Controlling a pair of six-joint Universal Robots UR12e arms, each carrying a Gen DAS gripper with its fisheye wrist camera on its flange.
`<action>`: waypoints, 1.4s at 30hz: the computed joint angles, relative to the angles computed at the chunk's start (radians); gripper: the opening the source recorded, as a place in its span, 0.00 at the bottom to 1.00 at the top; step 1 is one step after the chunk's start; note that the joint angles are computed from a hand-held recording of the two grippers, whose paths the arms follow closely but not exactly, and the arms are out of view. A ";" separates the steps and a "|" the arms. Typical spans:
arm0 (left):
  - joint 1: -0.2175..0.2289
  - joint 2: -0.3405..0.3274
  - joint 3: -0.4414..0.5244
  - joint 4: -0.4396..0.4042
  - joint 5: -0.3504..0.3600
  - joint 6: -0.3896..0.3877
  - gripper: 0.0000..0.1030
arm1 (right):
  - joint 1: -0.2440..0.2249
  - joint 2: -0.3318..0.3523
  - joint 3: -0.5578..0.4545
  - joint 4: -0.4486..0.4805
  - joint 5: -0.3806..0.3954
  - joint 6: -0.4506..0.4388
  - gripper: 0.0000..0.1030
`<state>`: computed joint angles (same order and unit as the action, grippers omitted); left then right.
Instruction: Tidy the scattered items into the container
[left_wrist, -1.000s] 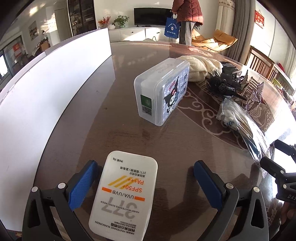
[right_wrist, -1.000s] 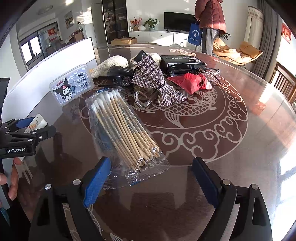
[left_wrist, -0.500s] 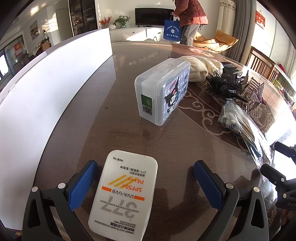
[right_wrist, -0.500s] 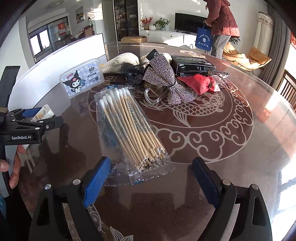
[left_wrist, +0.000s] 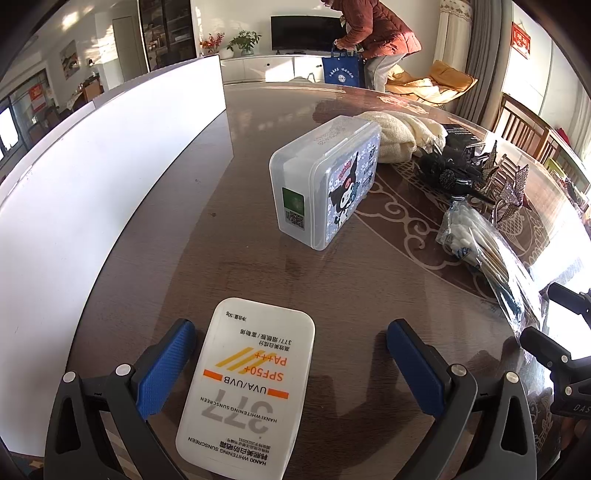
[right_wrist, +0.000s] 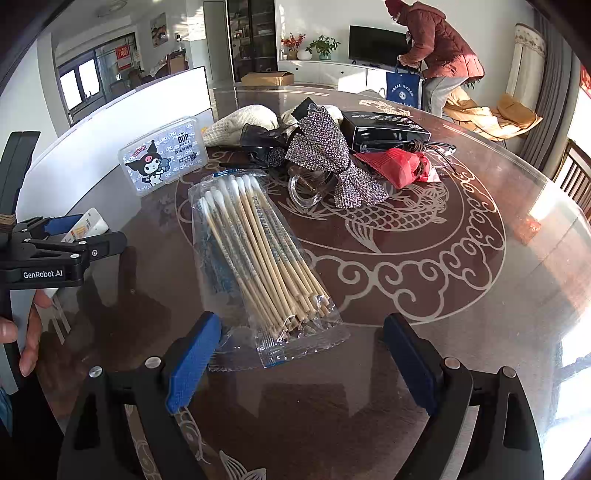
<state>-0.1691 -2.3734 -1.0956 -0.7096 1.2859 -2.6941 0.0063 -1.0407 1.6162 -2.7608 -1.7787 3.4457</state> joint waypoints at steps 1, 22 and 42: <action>0.000 0.000 0.001 0.000 0.000 0.000 1.00 | 0.000 0.000 0.000 0.000 0.000 0.000 0.88; 0.000 -0.001 0.001 0.000 0.000 -0.001 1.00 | 0.000 0.001 -0.001 0.000 -0.001 0.001 0.88; 0.002 -0.006 0.010 -0.002 0.002 -0.004 1.00 | 0.000 0.001 -0.001 0.000 -0.001 0.001 0.88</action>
